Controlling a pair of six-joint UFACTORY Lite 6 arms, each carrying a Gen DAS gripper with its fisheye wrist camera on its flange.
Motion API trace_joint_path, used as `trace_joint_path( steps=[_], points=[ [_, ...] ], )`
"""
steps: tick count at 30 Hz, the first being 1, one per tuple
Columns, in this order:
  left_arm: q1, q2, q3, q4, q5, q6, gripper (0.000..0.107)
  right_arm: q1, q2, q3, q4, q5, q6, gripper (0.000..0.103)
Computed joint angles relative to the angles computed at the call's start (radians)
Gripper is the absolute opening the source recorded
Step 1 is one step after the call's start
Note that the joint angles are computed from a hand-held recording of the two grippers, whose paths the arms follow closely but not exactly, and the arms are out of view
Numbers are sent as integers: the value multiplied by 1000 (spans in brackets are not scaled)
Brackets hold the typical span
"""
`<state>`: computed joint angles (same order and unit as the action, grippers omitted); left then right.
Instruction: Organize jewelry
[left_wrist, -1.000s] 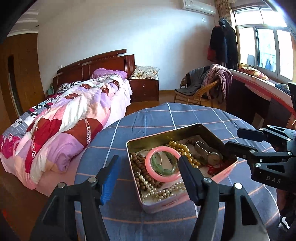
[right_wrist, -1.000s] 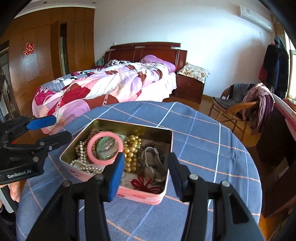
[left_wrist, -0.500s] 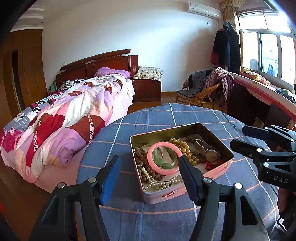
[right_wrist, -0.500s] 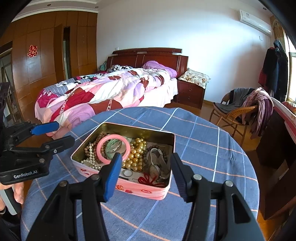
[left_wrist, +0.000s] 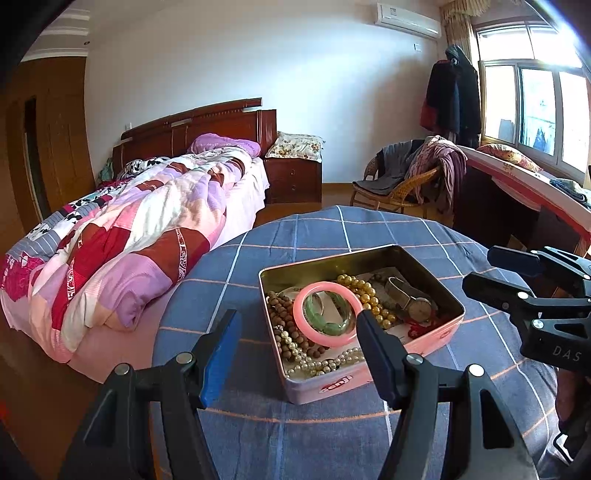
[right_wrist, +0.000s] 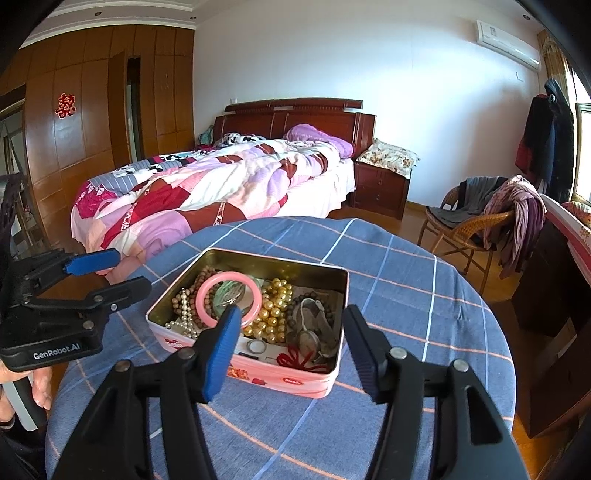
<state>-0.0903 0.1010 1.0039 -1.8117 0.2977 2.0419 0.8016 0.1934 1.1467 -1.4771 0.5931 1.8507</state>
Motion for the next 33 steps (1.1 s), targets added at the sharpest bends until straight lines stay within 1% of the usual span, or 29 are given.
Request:
trace_joint_path(
  steps=[15, 22, 25, 27, 29, 30, 31, 33],
  points=[
    [0, 1, -6, -4, 2, 13, 65, 11, -4, 2, 11, 7, -5, 64],
    [-6, -2, -10, -8, -12, 15, 65, 14, -3, -2, -3, 14, 10, 66],
    [-5, -5, -10, 5, -2, 7, 65, 15, -8, -22, -28, 18, 42, 67],
    [-6, -19, -23, -42, -5, 51, 65, 9, -13, -33, -40, 13, 55, 67],
    [-9, -26, -28, -48, -8, 57, 65, 9, -14, -36, -45, 16, 58, 67],
    [-10, -29, -29, -48, -9, 56, 67, 7, -17, -40, -50, 15, 62, 67],
    [-13, -31, -29, -57, -13, 62, 75, 6, -22, -46, -53, 14, 65, 67],
    [-23, -36, -36, -132, -29, 134, 83, 6, -24, -48, -57, 16, 68, 67]
  ],
)
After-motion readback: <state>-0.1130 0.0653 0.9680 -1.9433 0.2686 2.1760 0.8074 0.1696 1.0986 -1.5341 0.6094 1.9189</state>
